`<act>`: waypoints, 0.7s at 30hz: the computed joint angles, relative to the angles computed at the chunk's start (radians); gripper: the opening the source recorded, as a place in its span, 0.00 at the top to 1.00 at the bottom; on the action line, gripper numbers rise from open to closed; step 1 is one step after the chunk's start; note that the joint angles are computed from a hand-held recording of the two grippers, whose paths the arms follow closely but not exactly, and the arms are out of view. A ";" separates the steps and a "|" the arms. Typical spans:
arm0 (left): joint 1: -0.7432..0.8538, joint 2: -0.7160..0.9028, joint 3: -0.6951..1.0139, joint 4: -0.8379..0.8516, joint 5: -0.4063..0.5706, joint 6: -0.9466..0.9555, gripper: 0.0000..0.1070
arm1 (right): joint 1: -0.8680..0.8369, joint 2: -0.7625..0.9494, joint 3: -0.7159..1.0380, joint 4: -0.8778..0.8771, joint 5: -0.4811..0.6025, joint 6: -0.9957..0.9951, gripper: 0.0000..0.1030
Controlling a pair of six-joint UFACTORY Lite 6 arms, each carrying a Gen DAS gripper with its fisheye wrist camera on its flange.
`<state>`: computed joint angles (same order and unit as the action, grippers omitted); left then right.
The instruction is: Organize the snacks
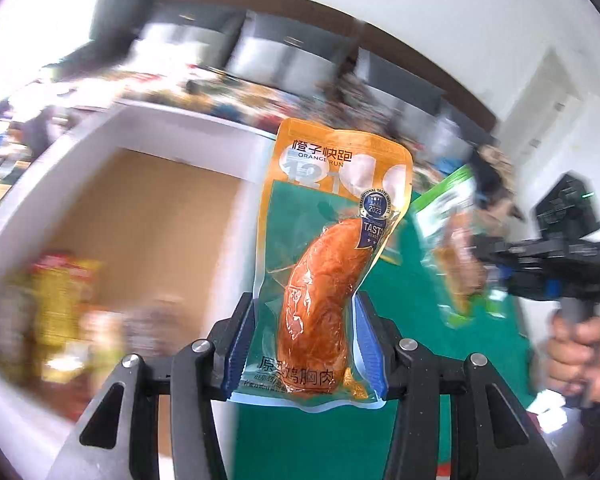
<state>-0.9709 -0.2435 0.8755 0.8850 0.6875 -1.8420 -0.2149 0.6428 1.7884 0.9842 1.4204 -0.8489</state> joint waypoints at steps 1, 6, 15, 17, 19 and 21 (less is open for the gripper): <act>0.007 -0.073 -0.045 -0.032 0.059 0.037 0.55 | 0.061 -0.048 -0.043 0.032 -0.005 0.005 0.71; 0.127 -0.385 -0.277 -0.182 0.236 0.227 0.44 | 0.414 -0.200 -0.176 0.124 -0.123 0.053 0.71; 0.070 -0.597 -0.544 -0.232 0.379 0.010 0.26 | 0.604 -0.243 -0.320 0.067 -0.386 0.037 0.34; -0.042 -0.554 -0.523 -0.194 0.401 -0.117 0.26 | 0.521 -0.251 -0.341 0.004 -0.439 -0.019 0.34; -0.137 -0.443 -0.441 -0.145 0.405 -0.214 0.26 | 0.438 -0.225 -0.346 -0.032 -0.537 -0.113 0.32; -0.181 -0.309 -0.337 -0.083 0.371 -0.256 0.23 | 0.331 -0.237 -0.435 -0.065 -0.676 -0.259 0.32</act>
